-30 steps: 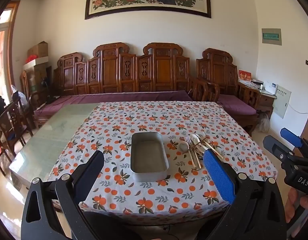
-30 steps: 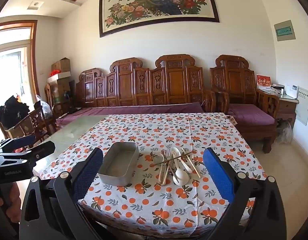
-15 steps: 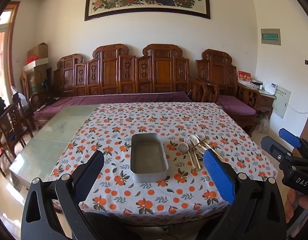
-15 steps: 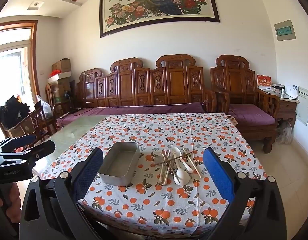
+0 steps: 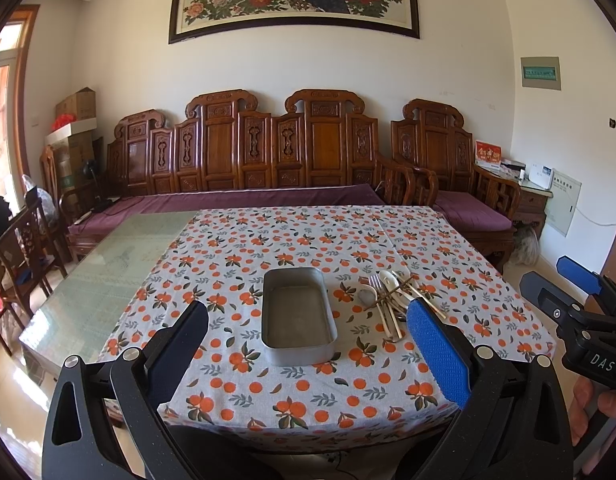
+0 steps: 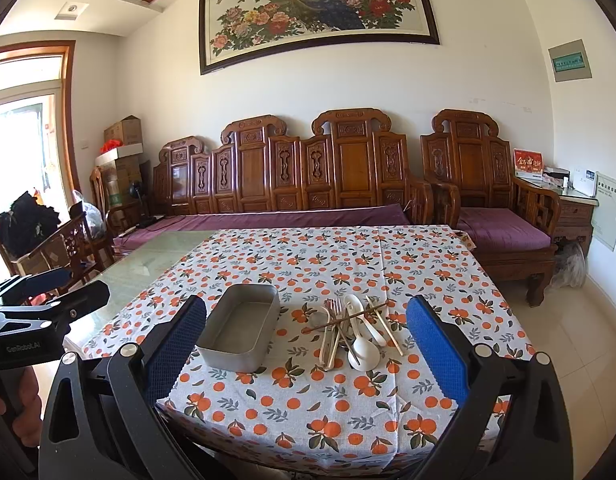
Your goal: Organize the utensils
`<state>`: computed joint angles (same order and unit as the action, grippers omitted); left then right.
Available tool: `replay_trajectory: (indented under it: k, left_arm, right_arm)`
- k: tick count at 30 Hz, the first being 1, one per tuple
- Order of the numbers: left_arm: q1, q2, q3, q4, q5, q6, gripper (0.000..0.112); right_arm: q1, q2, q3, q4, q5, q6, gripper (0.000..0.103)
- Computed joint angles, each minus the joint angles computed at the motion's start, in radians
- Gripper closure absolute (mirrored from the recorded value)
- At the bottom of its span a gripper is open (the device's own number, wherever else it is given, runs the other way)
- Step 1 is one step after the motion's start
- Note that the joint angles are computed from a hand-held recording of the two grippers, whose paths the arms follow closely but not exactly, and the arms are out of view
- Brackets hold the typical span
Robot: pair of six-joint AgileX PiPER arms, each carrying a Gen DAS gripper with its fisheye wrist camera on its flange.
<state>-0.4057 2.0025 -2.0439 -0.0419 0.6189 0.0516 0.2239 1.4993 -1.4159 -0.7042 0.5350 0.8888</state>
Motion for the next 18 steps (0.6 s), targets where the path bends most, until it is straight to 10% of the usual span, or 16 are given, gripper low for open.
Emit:
replay_trajectory:
  k: [18]
  left_arm:
    - [0.007, -0.001, -0.035, -0.018, 0.032, 0.019, 0.016]
  right_arm:
    - [0.004, 0.003, -0.003, -0.005, 0.003, 0.005, 0.003]
